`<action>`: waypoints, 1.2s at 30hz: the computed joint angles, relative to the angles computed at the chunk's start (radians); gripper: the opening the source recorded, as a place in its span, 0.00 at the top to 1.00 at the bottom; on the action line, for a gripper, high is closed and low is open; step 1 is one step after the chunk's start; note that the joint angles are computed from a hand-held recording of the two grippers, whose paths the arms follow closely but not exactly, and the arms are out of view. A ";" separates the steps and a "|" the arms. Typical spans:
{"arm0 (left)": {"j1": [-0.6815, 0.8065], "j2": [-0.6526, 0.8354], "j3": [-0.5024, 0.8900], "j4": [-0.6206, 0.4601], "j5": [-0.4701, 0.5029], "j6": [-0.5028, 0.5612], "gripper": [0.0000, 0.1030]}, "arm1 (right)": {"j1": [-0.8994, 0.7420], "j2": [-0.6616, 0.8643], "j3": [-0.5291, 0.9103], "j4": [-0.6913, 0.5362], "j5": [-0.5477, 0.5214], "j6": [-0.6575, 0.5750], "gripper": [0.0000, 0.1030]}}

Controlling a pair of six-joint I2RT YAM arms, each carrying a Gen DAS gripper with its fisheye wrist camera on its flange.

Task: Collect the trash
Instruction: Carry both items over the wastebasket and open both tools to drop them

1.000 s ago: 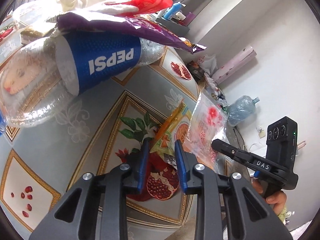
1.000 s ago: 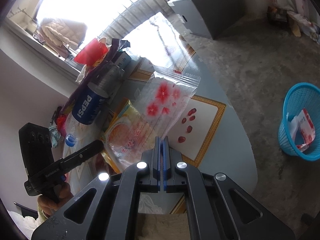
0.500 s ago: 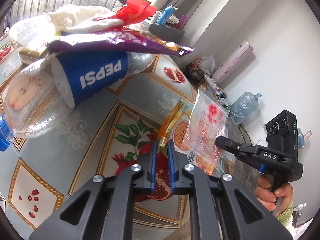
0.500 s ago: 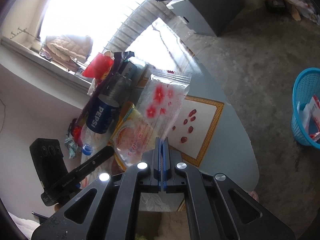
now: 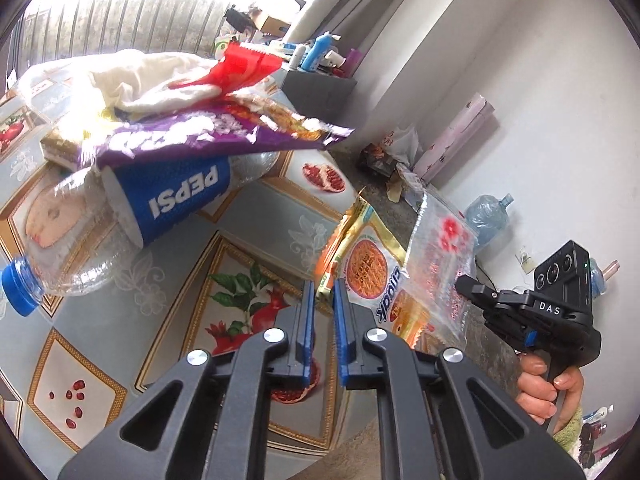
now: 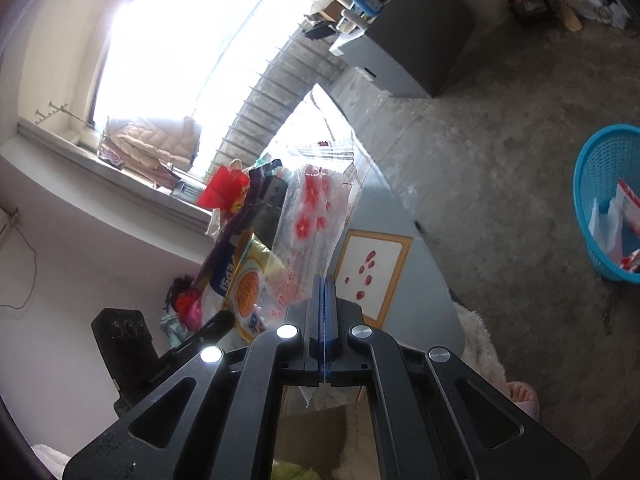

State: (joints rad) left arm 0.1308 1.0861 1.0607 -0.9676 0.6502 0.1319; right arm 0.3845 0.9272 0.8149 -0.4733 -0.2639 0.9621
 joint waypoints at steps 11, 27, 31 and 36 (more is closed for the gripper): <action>-0.329 0.053 0.141 0.099 -0.147 -0.115 0.91 | -0.292 -0.242 0.075 -0.321 0.092 -0.144 1.00; -0.951 0.842 0.731 0.009 -0.597 -0.106 0.91 | -0.774 -0.252 -0.155 -0.392 0.152 -0.546 1.00; -1.040 1.087 0.946 -0.062 -0.703 -0.056 0.90 | -0.796 -0.124 -0.218 -0.265 0.147 -0.614 1.00; -1.094 1.405 1.306 -0.253 -0.784 -0.016 0.88 | -0.858 0.082 -0.265 -0.076 0.076 -0.696 1.00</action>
